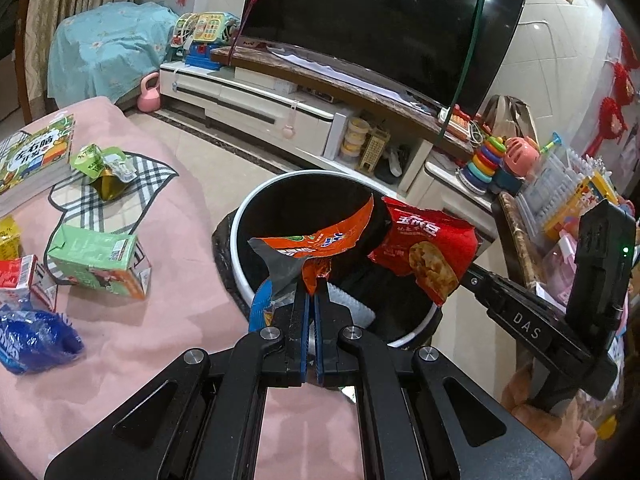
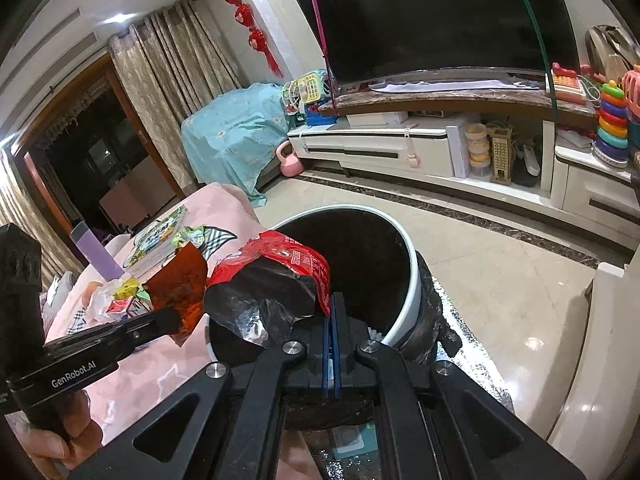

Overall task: Collect trash
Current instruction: 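Carry the orange wrapper and red-black bag over the black bin with both tools, then open both tools to drop the wrapper and bag into the bin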

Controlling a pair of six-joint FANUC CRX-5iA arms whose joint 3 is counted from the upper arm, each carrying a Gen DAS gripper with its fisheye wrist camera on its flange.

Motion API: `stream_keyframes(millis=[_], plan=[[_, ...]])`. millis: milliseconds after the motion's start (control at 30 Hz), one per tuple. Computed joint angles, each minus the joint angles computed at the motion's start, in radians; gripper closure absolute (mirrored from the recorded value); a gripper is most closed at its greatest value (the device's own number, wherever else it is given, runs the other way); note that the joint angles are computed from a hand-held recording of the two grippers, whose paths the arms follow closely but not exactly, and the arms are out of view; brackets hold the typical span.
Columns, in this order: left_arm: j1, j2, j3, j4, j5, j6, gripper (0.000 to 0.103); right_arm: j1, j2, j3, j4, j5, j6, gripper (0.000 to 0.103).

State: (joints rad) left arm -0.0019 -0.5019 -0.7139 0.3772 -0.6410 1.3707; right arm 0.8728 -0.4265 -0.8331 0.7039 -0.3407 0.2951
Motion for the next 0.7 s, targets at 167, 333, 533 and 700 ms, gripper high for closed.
stream_keyframes(millis=[167, 333, 533, 700], plan=[[-0.016, 0.035, 0.027, -0.030, -0.002, 0.024, 0.101, 0.000, 0.021, 0.028, -0.042, -0.017, 0.046, 0.101], [-0.026, 0.068, 0.050, -0.052, -0.007, 0.044, 0.101, 0.000, 0.057, 0.080, -0.132, -0.060, 0.144, 0.101], [-0.032, 0.096, 0.069, -0.083, -0.017, 0.077, 0.099, 0.000, 0.085, 0.125, -0.210, -0.097, 0.236, 0.098], [-0.027, 0.088, 0.059, -0.069, -0.018, 0.072, 0.066, -0.005, 0.080, 0.131, -0.242, -0.104, 0.257, 0.096]])
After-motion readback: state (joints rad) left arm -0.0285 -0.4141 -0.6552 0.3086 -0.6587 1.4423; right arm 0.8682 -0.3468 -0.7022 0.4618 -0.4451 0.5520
